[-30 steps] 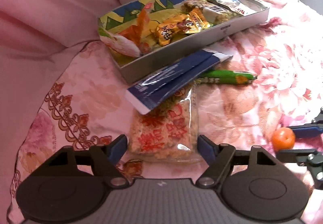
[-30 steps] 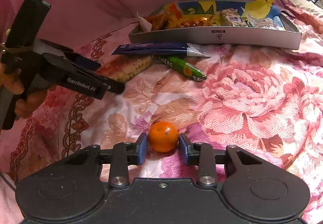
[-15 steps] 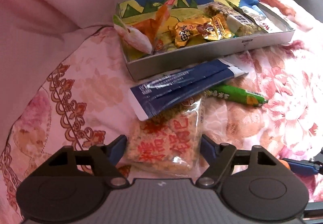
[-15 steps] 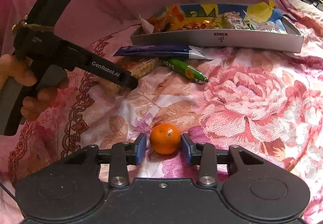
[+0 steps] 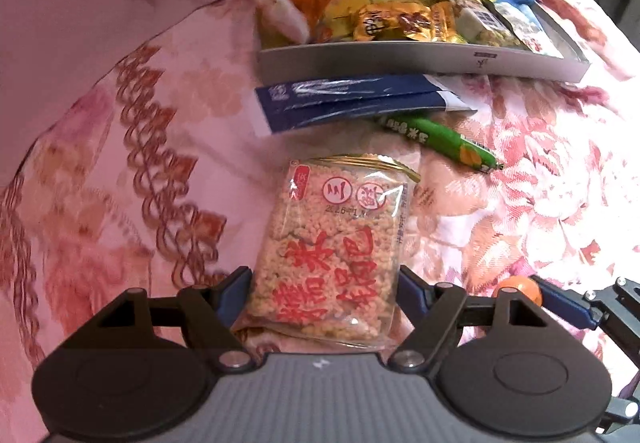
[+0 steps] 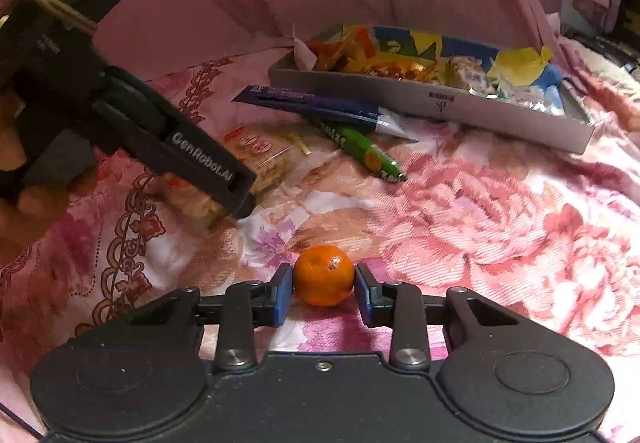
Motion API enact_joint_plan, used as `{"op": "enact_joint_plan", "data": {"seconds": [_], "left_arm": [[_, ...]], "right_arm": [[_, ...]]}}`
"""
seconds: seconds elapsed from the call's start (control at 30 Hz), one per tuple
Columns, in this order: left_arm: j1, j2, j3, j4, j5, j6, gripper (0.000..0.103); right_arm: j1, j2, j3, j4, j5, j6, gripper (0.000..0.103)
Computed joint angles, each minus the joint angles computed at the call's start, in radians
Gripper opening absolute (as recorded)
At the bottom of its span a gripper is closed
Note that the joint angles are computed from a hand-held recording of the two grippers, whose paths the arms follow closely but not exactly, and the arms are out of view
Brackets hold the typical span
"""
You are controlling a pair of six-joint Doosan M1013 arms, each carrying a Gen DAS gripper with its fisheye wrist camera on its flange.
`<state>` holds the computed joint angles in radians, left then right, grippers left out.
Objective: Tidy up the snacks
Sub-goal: 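Lift the tangerine with the right tool while the left lifts the rice cracker pack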
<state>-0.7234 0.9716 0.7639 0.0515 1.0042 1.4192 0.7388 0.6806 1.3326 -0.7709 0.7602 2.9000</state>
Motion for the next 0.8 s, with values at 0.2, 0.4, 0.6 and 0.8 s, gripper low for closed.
{"op": "enact_joint_plan", "data": {"seconds": [0.2, 0.4, 0.6, 0.8], "left_arm": [[0.001, -0.031, 0.051, -0.008, -0.016, -0.074, 0.079], [0.008, -0.061, 0.103, -0.078, -0.047, -0.115, 0.079], [0.010, -0.101, 0.168, -0.130, -0.114, -0.118, 0.078], [0.013, -0.124, 0.204, -0.187, -0.179, -0.076, 0.078]], "right_arm": [[0.015, -0.021, 0.023, -0.112, 0.017, 0.087, 0.035], [0.018, -0.029, 0.032, -0.168, 0.032, 0.146, 0.035], [0.019, -0.033, 0.040, -0.199, 0.054, 0.184, 0.035], [0.017, -0.040, 0.050, -0.231, 0.082, 0.249, 0.035]]}}
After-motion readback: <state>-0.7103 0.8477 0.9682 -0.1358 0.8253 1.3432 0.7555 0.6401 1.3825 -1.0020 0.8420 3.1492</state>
